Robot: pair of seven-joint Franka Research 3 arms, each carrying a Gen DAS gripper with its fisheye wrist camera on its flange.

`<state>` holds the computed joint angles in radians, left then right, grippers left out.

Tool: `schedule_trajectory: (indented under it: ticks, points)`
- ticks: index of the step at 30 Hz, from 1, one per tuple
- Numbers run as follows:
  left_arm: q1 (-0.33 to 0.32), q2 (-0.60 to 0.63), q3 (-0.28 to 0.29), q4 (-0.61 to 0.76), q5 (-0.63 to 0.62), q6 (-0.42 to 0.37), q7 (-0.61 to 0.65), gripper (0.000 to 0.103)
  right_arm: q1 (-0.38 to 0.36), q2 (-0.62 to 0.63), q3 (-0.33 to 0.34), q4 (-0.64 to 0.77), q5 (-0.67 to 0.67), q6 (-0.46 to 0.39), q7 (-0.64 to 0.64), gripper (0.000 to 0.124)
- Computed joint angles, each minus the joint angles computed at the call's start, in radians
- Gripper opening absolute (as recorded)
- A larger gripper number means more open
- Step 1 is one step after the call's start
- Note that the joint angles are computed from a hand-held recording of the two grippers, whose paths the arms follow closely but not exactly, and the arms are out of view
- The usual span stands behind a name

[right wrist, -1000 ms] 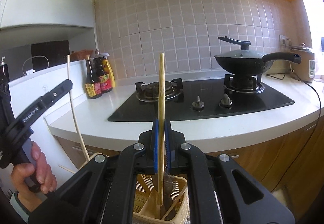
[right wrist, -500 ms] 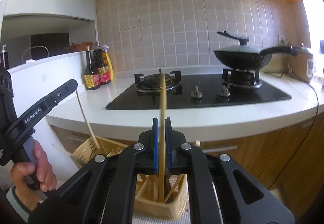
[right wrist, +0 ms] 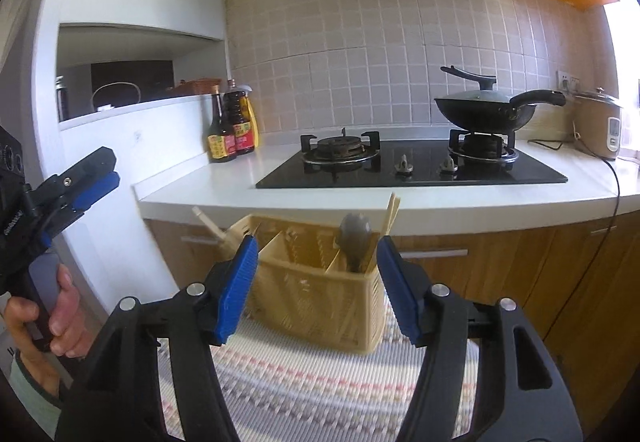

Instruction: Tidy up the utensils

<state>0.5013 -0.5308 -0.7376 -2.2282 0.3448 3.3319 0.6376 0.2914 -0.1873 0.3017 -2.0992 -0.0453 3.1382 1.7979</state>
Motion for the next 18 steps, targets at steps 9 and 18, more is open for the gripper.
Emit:
schedule_trajectory:
  ticks: [9, 18]
  points:
    - [0.001, -0.308, -0.056, -0.142, 0.011, -0.208, -0.173, 0.095, -0.261, -0.203, 0.246, -0.238, -0.012, 0.121, 0.163, 0.071]
    - [0.067, -0.388, -0.16, -0.171, 0.083, -0.312, -0.369, 0.095, -0.551, -0.348, 0.531, -0.341, 0.147, 0.23, 0.172, 0.073]
